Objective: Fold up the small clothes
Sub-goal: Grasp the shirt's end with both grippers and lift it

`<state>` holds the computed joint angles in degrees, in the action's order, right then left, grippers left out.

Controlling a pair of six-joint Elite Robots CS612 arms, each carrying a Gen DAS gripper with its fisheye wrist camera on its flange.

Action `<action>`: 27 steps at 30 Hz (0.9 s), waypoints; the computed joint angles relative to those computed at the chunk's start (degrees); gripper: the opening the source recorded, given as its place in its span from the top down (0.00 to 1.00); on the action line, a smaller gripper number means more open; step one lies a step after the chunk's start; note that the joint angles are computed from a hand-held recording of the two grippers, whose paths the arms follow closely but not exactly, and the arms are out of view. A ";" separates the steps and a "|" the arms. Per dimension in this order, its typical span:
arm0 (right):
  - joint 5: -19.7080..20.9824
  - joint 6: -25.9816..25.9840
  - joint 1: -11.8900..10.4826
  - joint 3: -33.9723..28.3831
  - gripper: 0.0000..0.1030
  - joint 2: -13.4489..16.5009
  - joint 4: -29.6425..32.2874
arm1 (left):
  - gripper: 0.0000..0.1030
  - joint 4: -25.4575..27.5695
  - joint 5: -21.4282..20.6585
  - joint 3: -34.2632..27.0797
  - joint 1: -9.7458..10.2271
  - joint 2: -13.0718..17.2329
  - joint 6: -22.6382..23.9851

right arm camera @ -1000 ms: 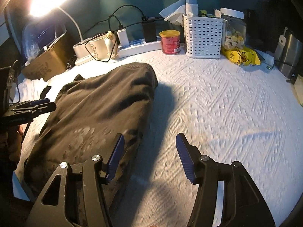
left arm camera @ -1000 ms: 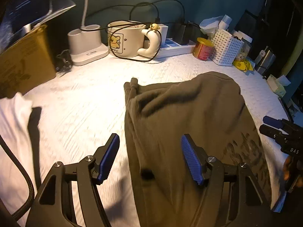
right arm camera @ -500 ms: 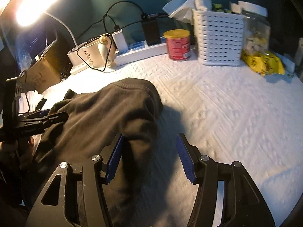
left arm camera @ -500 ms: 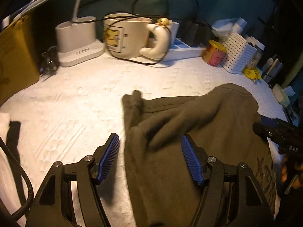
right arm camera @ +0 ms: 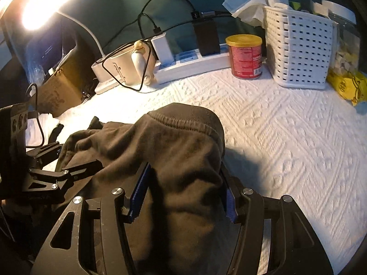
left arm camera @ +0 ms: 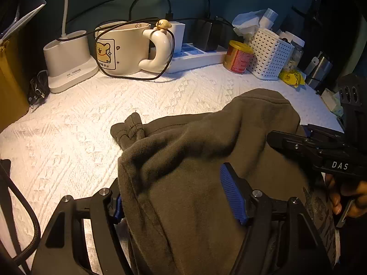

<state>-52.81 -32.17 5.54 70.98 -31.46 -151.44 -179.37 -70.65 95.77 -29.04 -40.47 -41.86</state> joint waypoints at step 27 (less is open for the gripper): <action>4.56 -6.41 0.01 6.87 0.83 -4.35 -4.93 | 0.78 -7.44 2.56 1.31 -2.78 -0.48 1.10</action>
<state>-48.26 -38.58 5.55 77.85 -35.80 -156.37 -186.81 -68.08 97.08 -31.82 -40.95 -40.76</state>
